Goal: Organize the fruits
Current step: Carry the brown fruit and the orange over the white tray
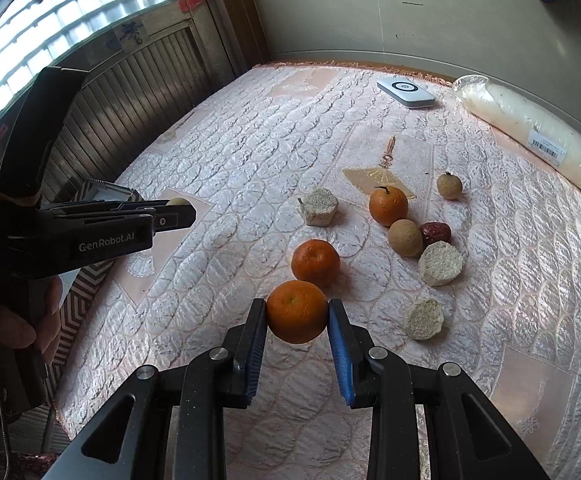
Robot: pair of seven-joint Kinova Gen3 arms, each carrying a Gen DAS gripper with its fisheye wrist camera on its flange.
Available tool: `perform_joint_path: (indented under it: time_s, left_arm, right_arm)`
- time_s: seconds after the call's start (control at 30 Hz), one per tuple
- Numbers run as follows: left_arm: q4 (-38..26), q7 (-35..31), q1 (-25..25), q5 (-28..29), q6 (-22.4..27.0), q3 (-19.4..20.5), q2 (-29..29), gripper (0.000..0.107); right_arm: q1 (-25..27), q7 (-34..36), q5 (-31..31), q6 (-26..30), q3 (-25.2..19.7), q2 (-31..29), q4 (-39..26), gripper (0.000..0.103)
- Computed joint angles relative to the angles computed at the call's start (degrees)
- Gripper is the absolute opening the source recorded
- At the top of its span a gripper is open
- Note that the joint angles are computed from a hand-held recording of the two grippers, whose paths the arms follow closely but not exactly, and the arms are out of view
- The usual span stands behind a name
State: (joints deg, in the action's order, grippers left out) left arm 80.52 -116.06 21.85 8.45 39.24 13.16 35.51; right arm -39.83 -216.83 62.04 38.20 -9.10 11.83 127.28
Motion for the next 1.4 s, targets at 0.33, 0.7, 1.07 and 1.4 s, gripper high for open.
perform_joint_path:
  time_s: [0.33, 0.7, 1.07, 1.4]
  left_arm:
    - [2.28, -1.47, -4.41, 1.52, -1.64, -0.45, -2.97, 0.024]
    - [3.47, -1.39, -8.62, 1.64, -2.73, -2.08, -3.84, 0.024]
    - [3.49, -0.45, -12.18, 0.59, -2.91, -3.64, -3.05, 0.024]
    - [2.65, 1.55, -14.03, -0.69, -2.34, -5.09, -1.77, 0.024]
  right_arm:
    - [-0.89, 5.66, -0.55, 0.0, 0.56, 2.51, -5.08, 0.029]
    - [-2.43, 14.52, -2.59, -2.14, 3.12, 6.45, -11.87, 0.029]
    - [-4.07, 25.4, -7.29, -5.37, 6.61, 11.0, -19.14, 0.029]
    - [-4.15, 39.64, -14.88, -8.13, 9.48, 15.64, -27.51, 0.029]
